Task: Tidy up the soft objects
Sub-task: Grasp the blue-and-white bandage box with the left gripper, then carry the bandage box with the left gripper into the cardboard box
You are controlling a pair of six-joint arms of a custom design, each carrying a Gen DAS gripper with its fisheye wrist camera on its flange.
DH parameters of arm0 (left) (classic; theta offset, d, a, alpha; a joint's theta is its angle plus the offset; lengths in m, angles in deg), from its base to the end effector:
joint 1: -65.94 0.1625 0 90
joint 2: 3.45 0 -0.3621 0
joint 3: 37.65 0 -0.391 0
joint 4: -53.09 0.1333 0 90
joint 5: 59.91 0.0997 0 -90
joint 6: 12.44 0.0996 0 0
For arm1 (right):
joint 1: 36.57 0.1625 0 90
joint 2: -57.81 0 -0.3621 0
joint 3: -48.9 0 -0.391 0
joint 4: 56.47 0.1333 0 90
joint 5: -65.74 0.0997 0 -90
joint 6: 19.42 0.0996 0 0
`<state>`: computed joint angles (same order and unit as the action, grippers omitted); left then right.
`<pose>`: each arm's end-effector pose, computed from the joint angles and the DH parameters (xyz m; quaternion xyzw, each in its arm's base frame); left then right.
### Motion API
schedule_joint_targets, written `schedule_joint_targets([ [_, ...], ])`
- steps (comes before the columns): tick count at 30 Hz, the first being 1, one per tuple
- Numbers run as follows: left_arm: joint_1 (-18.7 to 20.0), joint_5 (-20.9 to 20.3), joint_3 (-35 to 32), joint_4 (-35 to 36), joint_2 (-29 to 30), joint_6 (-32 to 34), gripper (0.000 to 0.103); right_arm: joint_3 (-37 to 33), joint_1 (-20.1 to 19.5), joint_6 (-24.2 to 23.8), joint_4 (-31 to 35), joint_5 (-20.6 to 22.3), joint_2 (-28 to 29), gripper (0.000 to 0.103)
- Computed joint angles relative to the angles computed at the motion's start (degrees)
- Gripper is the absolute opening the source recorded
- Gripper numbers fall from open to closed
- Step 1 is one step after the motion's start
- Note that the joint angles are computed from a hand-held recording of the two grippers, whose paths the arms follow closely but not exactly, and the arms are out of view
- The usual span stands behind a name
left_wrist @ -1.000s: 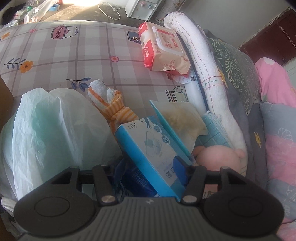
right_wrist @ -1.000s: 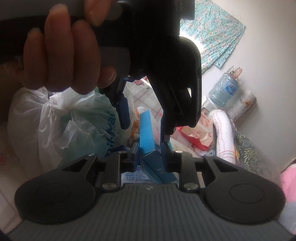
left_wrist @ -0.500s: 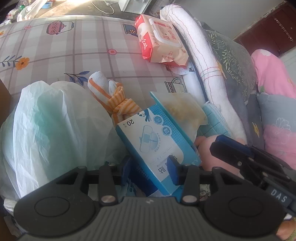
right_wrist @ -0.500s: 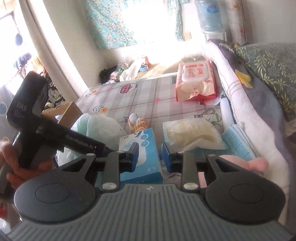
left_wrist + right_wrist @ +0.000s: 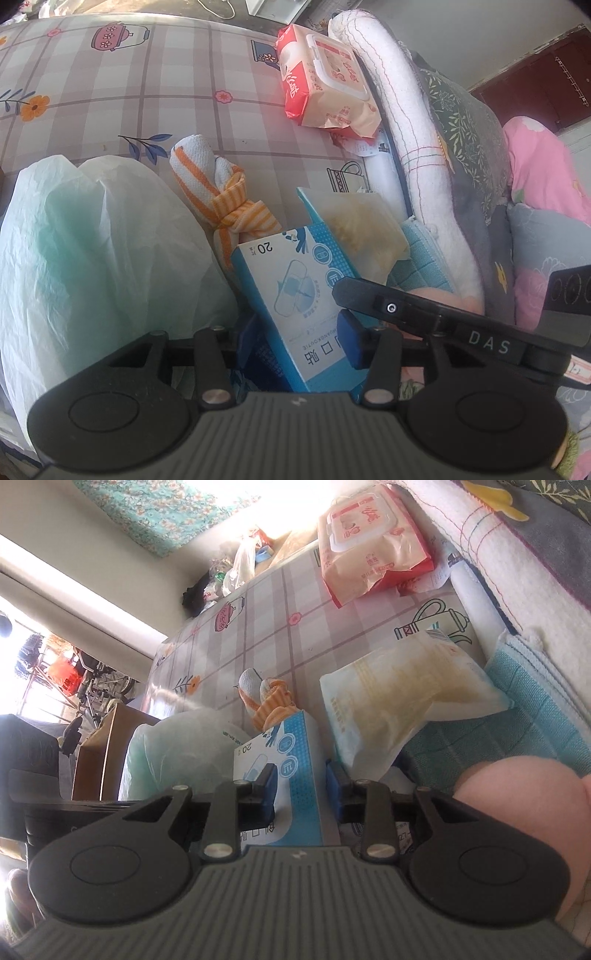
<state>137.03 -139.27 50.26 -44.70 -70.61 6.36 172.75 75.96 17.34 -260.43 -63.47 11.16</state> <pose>-0.0449 -0.5992 0.2399 0.3296 0.9329 0.1123 0.0922 0.2417 -0.3991 0.0424 -0.2157 -0.8740 0.4157 0.1298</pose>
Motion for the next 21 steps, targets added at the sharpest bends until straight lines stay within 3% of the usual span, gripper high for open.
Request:
schedule_joint_targets([
  [3,-0.4,-0.5,0.7,0.2,-1.6,1.4,0.046,0.5,1.1,1.0,-0.6,-0.4,-0.5,0.028],
  [9,-1.1,-2.6,1.6,0.1,-6.3,4.2,0.046,-0.4,7.8,3.1,1.8,-4.8,-1.8,0.028],
  [15,0.0,-4.3,-1.1,1.6,-8.6,6.0,0.047,-5.9,13.9,4.2,6.9,-9.3,-0.1,0.028],
  [21,2.6,-5.5,-7.5,4.4,-8.2,6.0,0.047,-13.5,16.2,2.7,9.2,-8.8,4.1,0.027],
])
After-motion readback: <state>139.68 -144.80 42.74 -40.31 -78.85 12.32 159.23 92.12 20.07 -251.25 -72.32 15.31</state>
